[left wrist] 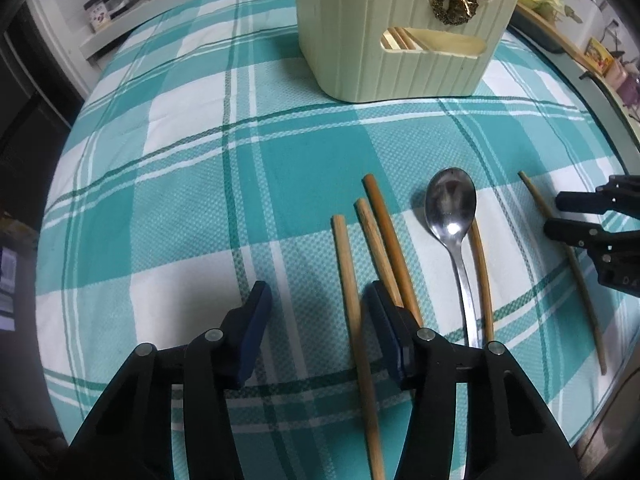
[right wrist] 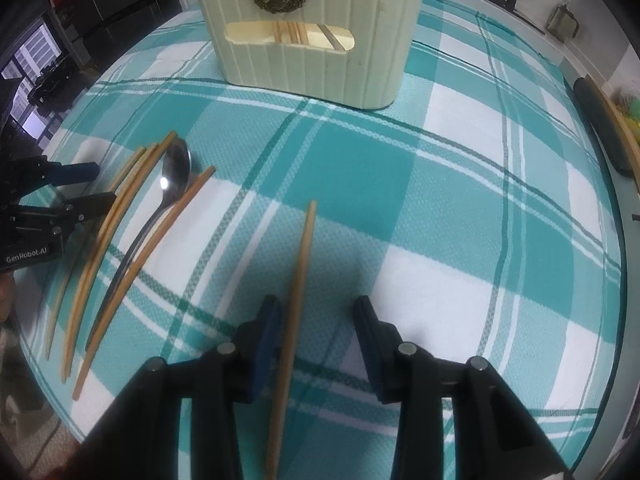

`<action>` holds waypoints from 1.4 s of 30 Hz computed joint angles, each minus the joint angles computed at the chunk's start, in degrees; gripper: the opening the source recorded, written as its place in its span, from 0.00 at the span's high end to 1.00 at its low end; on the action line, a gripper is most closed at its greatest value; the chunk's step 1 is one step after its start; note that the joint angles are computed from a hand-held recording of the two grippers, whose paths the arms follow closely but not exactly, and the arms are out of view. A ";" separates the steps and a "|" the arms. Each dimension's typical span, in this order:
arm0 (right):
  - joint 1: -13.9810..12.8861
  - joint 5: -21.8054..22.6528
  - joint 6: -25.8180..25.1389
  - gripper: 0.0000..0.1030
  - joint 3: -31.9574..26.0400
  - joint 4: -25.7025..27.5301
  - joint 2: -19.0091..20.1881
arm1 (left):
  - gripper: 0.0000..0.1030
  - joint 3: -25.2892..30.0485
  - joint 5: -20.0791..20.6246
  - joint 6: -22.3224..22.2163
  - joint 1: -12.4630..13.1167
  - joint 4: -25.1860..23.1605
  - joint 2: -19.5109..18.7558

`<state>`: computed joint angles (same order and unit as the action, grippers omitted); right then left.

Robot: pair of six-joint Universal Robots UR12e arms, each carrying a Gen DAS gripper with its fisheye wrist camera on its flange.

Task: Organize utensils
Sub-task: 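Grasp a wooden chopstick with the left gripper while the right gripper grasps another, then carry both chopsticks up over the cream holder with both grippers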

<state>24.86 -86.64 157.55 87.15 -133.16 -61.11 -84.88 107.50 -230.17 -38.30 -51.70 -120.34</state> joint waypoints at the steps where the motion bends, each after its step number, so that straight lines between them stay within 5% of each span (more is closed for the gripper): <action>1: 0.24 -0.40 0.27 0.68 -0.86 0.44 0.52 | 0.70 0.15 -0.28 -0.21 0.10 0.02 -0.05; 4: 0.67 -1.00 1.52 0.86 -2.87 0.86 1.86 | 0.92 0.66 -1.09 -0.80 0.28 -0.01 -0.25; 7: 0.69 -0.57 3.26 0.93 -3.68 0.38 2.50 | 0.95 0.53 -0.40 -1.91 0.13 0.65 -0.25; 14: -1.53 6.56 6.20 0.94 -0.48 -4.21 0.26 | 0.95 -2.49 4.97 -4.42 -1.56 6.28 2.84; 27: -6.30 22.42 6.03 0.94 10.85 -16.72 -11.67 | 0.95 -6.29 16.89 -4.25 -7.20 18.95 8.83; 42: -7.32 24.90 10.69 0.94 17.61 -35.96 -15.89 | 0.95 -6.27 25.00 -3.47 -9.60 25.96 9.00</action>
<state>17.55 -61.74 168.24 104.76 -169.13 -77.00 -91.15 132.49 -233.64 -47.91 -25.74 -111.34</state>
